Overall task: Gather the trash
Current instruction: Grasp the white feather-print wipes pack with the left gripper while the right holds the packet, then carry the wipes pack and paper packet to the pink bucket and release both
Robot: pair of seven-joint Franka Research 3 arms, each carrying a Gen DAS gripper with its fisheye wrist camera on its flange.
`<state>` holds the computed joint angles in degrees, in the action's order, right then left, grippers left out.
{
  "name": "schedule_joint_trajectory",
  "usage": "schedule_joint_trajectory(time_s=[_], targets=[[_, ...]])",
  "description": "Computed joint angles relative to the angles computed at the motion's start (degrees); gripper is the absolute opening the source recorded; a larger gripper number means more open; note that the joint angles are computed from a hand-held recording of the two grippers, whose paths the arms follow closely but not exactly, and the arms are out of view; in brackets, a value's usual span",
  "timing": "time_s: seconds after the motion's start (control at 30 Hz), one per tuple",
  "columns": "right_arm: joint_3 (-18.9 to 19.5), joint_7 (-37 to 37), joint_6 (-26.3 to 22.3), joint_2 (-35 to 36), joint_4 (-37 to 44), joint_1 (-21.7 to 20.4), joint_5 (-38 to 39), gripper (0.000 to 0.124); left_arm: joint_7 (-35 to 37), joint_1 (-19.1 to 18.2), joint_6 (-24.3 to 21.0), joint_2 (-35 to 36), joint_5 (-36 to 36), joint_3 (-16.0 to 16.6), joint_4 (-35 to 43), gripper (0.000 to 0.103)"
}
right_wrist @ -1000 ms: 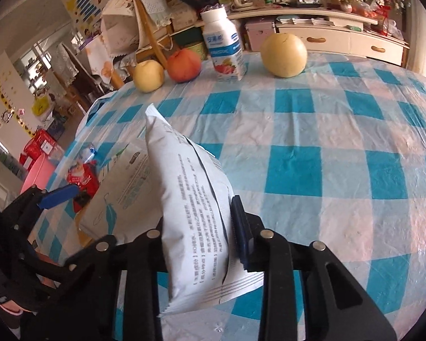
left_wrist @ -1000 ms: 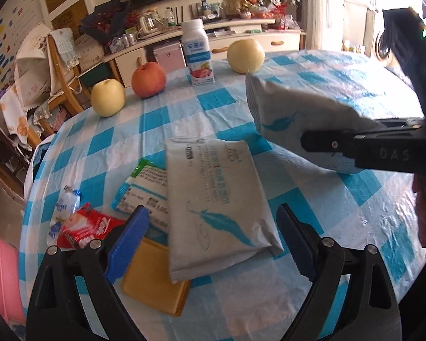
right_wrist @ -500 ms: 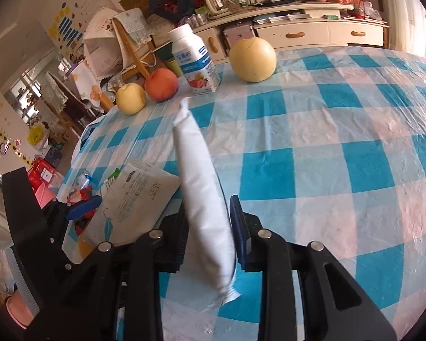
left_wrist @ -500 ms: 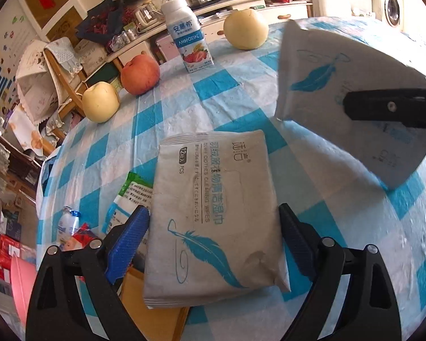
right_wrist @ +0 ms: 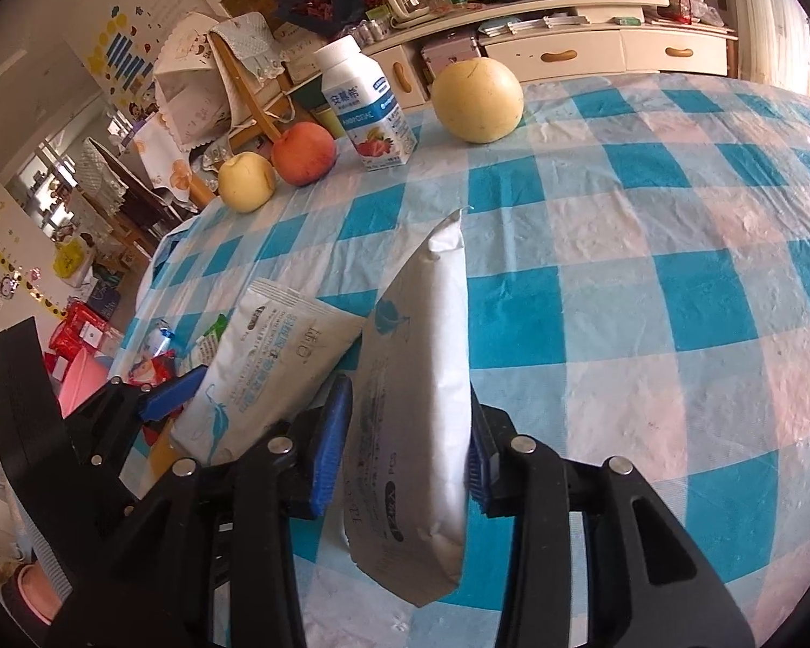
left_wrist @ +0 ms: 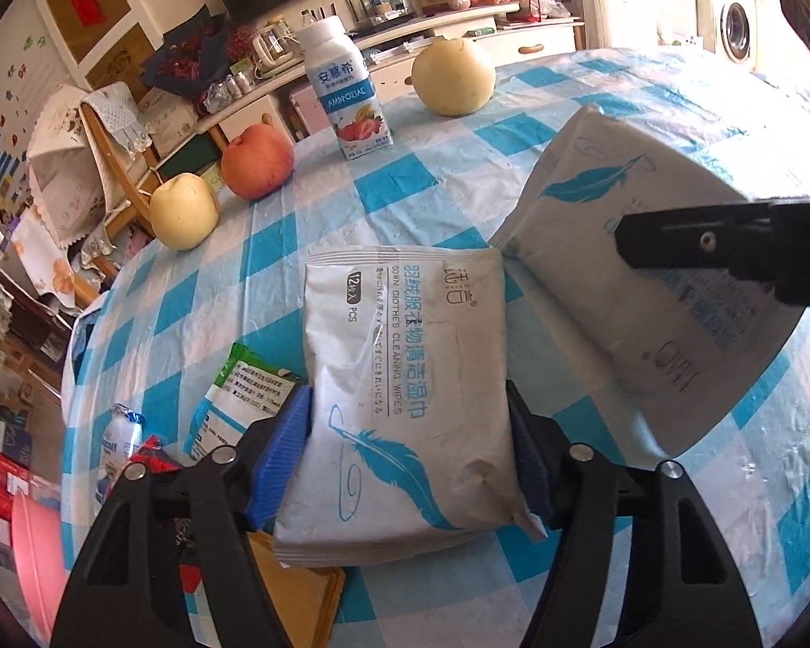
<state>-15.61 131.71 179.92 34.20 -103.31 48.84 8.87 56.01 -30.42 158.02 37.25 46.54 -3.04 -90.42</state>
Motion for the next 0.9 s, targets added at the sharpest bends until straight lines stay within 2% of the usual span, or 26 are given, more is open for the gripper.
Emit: schedule_joint_trajectory(time_s=[0.03, 0.17, 0.33, 0.43, 0.5, 0.6, 0.77, 0.83, 0.9], targets=[[-0.22, -0.23, 0.44, -0.01, -0.04, 0.23, -0.25, 0.024, 0.00, 0.23, 0.31, -0.13, -0.25, -0.13, -0.16, 0.067], [-4.22, -0.34, 0.58, 0.63, 0.54, 4.04, -0.97, 0.020, 0.70, 2.40, 2.71, -1.60, -3.35, -1.82, -2.27, 0.064], [-3.71, -2.11, 3.01, 0.53, 0.15, 4.07, 0.31, 0.016, 2.74, 5.63, 5.65, -3.81, -9.03, -4.00, -5.49, 0.063], [-3.96, -3.74, 3.19, 0.60, 0.28, 4.68, 1.35, 0.016, 2.51, 6.14, 7.71, -5.74, -10.30, -3.57, -7.88, 0.063], [-5.52, -3.84, 3.22, 0.79, 0.27, 6.31, 2.02, 0.016, 1.98, 6.30, 9.13, -7.46, -10.42, -2.93, -9.84, 0.063], [-6.46, -4.33, 5.18, 0.48, -0.69, 7.57, 3.61, 0.016, 0.77, 6.95, 11.63, -10.16, -10.50, -2.21, -13.01, 0.063], [-8.00, -6.53, 7.23, -0.07, -2.12, 9.81, 7.77, 0.016, -3.84, 7.05, 15.64, -13.96, -8.80, 0.57, -17.44, 0.063], [-7.02, -7.67, 8.43, -0.56, -2.60, 9.43, 9.34, 0.016, -5.99, 6.94, 17.16, -14.98, -7.50, 2.03, -18.76, 0.063], [-10.65, -8.45, 8.03, -0.17, -2.46, 13.17, 11.27, 0.016, -8.42, 7.08, 19.13, -15.86, -6.40, 3.58, -20.03, 0.063]])
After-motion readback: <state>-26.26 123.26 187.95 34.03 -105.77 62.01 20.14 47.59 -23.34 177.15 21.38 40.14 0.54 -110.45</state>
